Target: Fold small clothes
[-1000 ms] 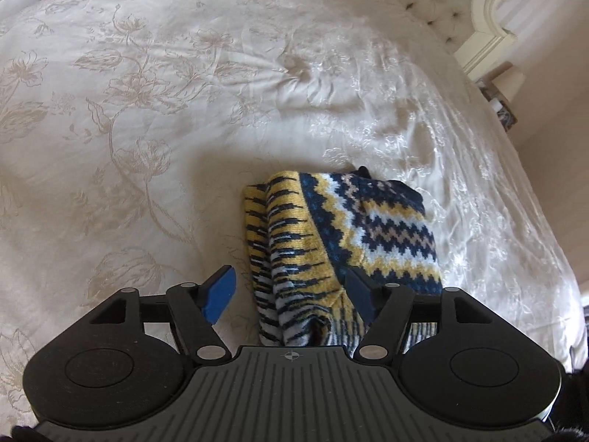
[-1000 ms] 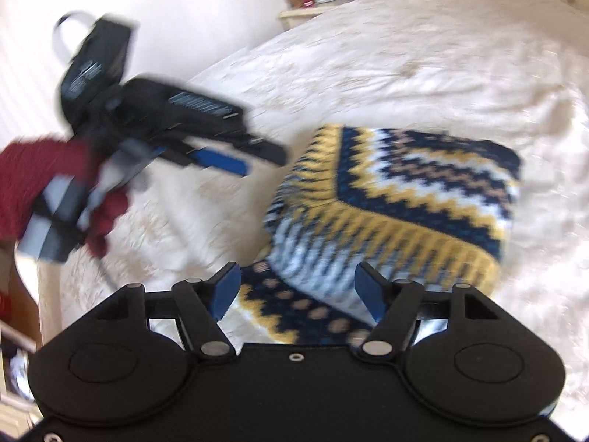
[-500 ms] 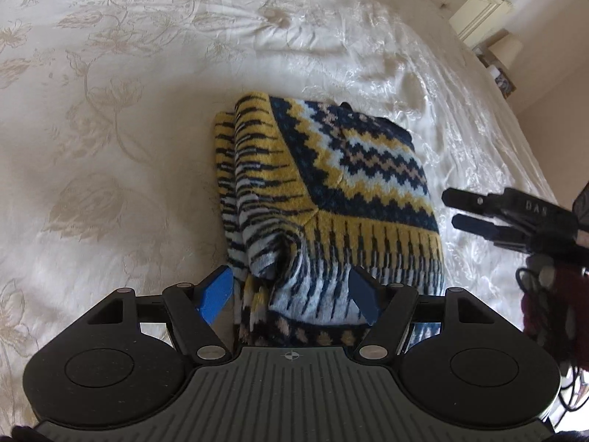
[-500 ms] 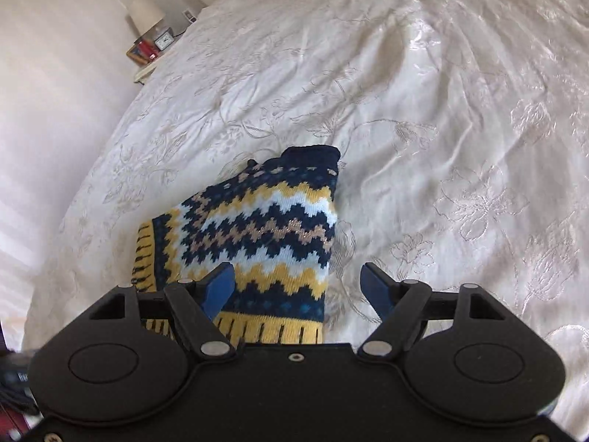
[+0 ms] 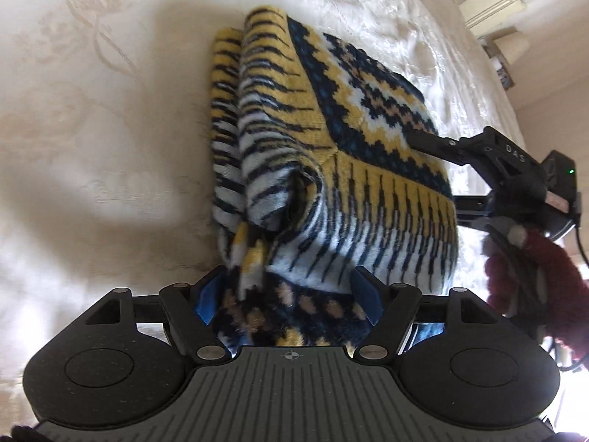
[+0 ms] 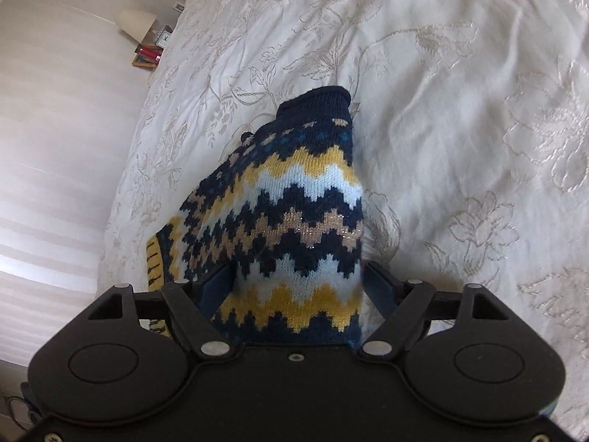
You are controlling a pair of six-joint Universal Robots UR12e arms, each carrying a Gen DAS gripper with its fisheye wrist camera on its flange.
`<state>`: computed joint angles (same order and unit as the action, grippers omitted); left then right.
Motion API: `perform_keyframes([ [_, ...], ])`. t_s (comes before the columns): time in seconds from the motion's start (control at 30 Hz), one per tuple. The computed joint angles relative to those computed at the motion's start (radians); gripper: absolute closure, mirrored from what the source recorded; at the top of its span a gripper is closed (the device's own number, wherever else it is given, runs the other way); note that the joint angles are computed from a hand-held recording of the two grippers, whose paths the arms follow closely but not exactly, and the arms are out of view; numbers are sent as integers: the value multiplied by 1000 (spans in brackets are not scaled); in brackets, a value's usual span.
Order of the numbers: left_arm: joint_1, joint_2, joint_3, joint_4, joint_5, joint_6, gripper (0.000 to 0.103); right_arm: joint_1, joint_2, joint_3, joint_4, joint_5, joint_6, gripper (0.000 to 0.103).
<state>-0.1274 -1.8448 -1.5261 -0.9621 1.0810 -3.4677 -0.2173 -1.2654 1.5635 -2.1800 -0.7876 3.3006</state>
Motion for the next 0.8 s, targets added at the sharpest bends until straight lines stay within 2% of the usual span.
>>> perform_keyframes([
  [0.07, 4, -9, -3, 15, -35, -26, 23, -3, 5, 8, -13, 33, 16, 19],
  [0.17, 16, -25, -8, 42, -120, -56, 22, -7, 9, 16, -30, 69, 41, 16],
  [0.2, 23, -31, -9, 46, -164, -53, 26, -8, 9, 16, -31, 73, 47, 17],
  [0.23, 30, -35, -11, 51, -213, -48, 35, -9, 8, 13, -18, 79, 37, 22],
  [0.27, 33, -38, -9, 49, -243, -42, 39, -8, 6, 9, 1, 73, 12, 30],
  [0.3, 33, -42, -4, 44, -258, -33, 40, -4, 1, 1, 25, 49, -24, 46],
  [0.37, 29, -42, 3, 43, -267, -12, 40, -4, -12, -1, 39, 33, -52, 53],
  [0.5, 24, -21, -20, 85, -304, -49, 40, -14, -58, 32, -6, 34, -16, 55],
  [0.6, 8, 4, -41, 94, -326, -60, 40, -34, -108, 67, 12, 36, -20, 56],
  [0.7, -16, 32, -61, 74, -358, -40, 40, -70, -167, 104, 74, 39, -67, 56],
  [0.8, -47, 62, -87, 52, -385, -33, 40, -113, -226, 129, 182, 30, -155, 56],
])
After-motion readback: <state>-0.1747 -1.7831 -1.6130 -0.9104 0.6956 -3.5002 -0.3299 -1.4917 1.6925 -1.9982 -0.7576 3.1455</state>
